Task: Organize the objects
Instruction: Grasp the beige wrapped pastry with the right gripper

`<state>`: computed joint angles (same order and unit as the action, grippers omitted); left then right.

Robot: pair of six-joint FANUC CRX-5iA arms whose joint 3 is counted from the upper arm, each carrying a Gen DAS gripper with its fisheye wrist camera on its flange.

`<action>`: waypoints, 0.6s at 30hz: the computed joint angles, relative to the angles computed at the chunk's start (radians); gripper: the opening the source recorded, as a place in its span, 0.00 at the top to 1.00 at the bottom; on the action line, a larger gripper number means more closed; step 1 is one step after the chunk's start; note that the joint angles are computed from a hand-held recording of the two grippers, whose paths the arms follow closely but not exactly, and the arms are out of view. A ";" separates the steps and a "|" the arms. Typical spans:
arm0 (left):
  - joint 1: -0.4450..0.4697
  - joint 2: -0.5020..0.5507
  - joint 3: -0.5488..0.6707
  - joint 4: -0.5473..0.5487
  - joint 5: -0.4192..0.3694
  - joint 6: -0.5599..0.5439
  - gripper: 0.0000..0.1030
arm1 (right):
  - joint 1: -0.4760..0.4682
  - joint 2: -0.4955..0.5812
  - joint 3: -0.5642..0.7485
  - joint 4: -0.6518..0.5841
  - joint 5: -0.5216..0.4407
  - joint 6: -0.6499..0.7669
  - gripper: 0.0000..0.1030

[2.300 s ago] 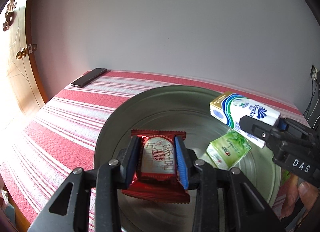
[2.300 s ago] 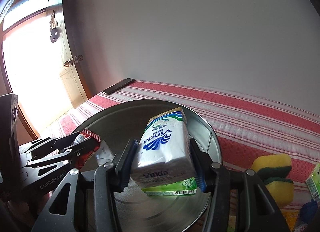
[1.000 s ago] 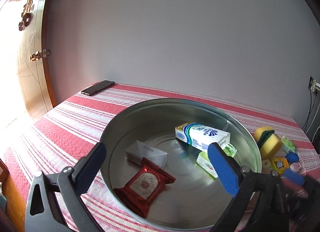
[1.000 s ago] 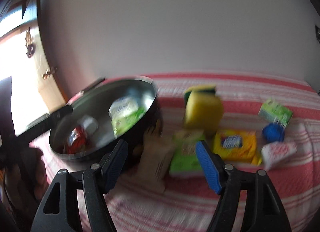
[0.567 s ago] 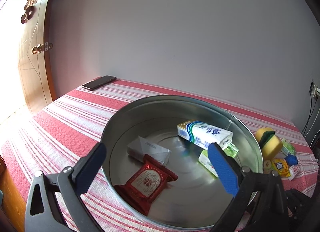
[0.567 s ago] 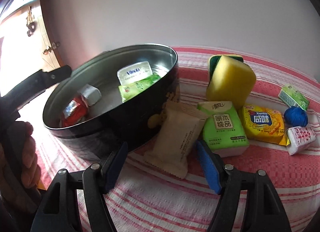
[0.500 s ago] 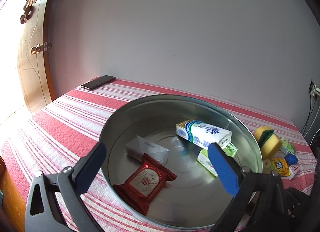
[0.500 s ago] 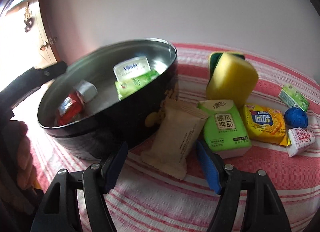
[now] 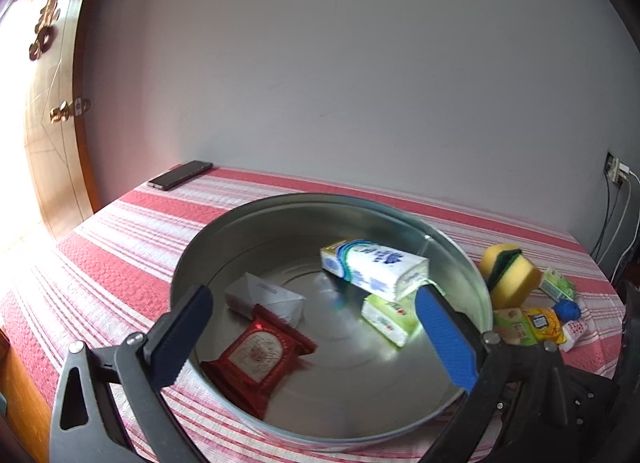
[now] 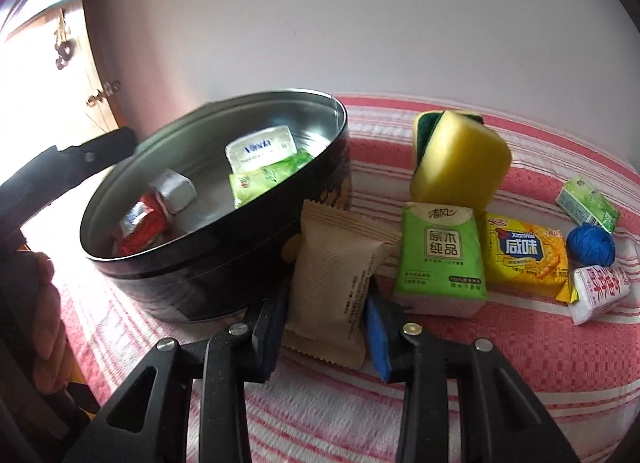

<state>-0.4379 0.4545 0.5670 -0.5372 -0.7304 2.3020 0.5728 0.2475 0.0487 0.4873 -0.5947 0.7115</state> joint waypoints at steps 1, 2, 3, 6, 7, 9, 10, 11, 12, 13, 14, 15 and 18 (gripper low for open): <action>-0.008 0.001 0.005 -0.005 0.000 -0.006 0.00 | -0.001 -0.019 -0.027 0.023 0.022 -0.026 0.62; -0.014 0.001 0.008 -0.006 0.000 -0.014 0.00 | -0.004 -0.044 -0.065 0.062 0.052 -0.063 0.62; -0.022 0.003 0.013 -0.011 0.000 -0.021 0.00 | -0.007 -0.064 -0.097 0.099 0.077 -0.100 0.62; -0.048 0.015 0.036 -0.017 -0.007 -0.046 0.00 | -0.036 -0.139 -0.211 0.282 0.133 -0.283 0.62; -0.059 0.022 0.045 -0.013 -0.009 -0.061 0.00 | -0.043 -0.151 -0.226 0.317 0.133 -0.316 0.62; -0.080 0.036 0.066 -0.013 -0.019 -0.084 0.00 | -0.070 -0.182 -0.279 0.427 0.131 -0.426 0.62; -0.092 0.048 0.082 -0.009 -0.028 -0.104 0.00 | -0.090 -0.199 -0.311 0.483 0.126 -0.486 0.62; -0.101 0.058 0.095 -0.003 -0.033 -0.123 0.00 | -0.102 -0.208 -0.328 0.511 0.120 -0.519 0.62; -0.113 0.069 0.111 -0.002 -0.040 -0.140 0.00 | -0.112 -0.218 -0.344 0.534 0.112 -0.547 0.62; -0.128 0.081 0.128 -0.008 -0.048 -0.153 0.00 | -0.128 -0.235 -0.369 0.558 0.106 -0.582 0.62; -0.143 0.097 0.150 -0.015 -0.057 -0.169 0.00 | -0.140 -0.244 -0.384 0.568 0.109 -0.601 0.62; -0.157 0.112 0.171 -0.021 -0.065 -0.183 0.00 | -0.144 -0.239 -0.386 0.579 0.108 -0.619 0.62; -0.186 0.169 0.249 -0.012 -0.104 -0.237 0.00 | -0.171 -0.254 -0.410 0.609 0.107 -0.652 0.62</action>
<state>-0.6243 0.6238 0.8161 -0.5496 -0.8343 2.0653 0.4021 -0.0068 -0.3617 1.0962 -0.4879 0.0594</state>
